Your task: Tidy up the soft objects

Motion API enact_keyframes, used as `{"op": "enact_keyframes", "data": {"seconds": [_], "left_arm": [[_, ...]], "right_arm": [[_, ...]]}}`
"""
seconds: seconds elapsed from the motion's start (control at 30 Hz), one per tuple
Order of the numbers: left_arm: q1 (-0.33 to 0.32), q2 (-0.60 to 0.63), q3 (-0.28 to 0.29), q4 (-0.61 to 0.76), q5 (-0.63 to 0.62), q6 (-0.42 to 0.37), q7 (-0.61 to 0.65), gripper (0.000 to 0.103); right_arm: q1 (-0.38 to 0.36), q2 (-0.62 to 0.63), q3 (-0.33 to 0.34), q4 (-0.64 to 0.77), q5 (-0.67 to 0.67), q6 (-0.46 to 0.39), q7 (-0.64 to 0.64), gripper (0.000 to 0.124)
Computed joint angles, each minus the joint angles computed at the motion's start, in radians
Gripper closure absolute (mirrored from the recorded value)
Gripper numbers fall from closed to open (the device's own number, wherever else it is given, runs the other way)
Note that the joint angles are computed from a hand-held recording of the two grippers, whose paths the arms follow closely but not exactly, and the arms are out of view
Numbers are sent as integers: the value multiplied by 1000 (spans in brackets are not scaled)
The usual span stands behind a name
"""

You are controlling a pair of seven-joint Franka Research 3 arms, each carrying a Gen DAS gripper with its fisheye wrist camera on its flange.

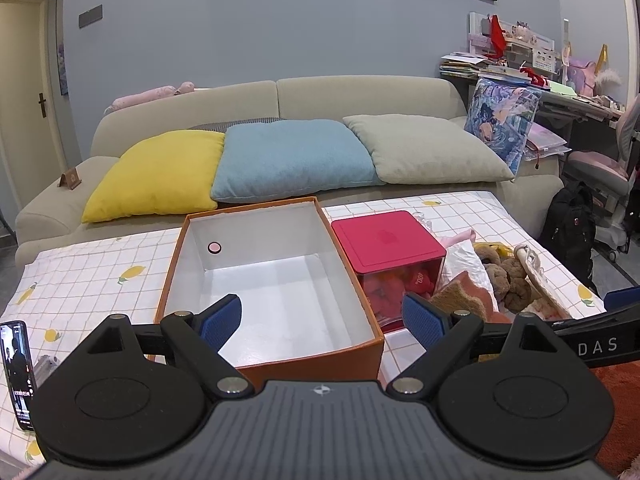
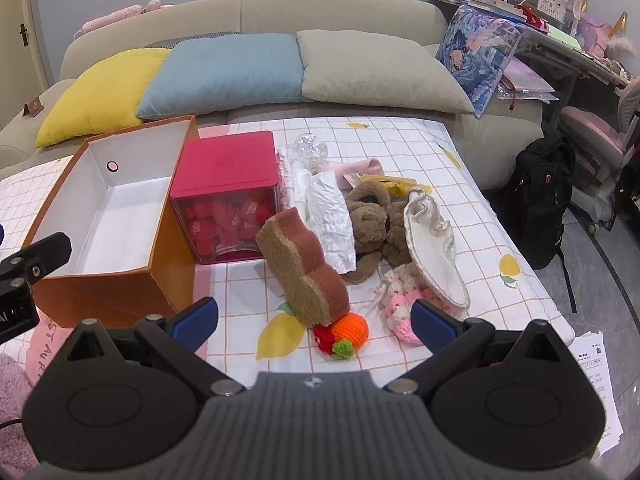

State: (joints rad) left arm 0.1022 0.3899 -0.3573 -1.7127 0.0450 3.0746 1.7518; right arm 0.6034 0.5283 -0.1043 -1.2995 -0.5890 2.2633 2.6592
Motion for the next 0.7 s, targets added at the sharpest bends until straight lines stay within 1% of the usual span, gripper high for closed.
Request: {"op": "enact_keyframes", "data": {"seconds": [0.47, 0.67, 0.7], "left_arm": [[8, 0, -13, -4, -11, -8, 14, 1], [17, 3, -26, 3, -30, -28, 35, 1], [25, 6, -36, 7, -39, -34, 46, 1]], "right_arm": [[-1, 4, 1, 6, 11, -7, -5, 24], [-3, 6, 2, 8, 19, -12, -8, 24], [-3, 6, 3, 8, 20, -13, -8, 24]]}}
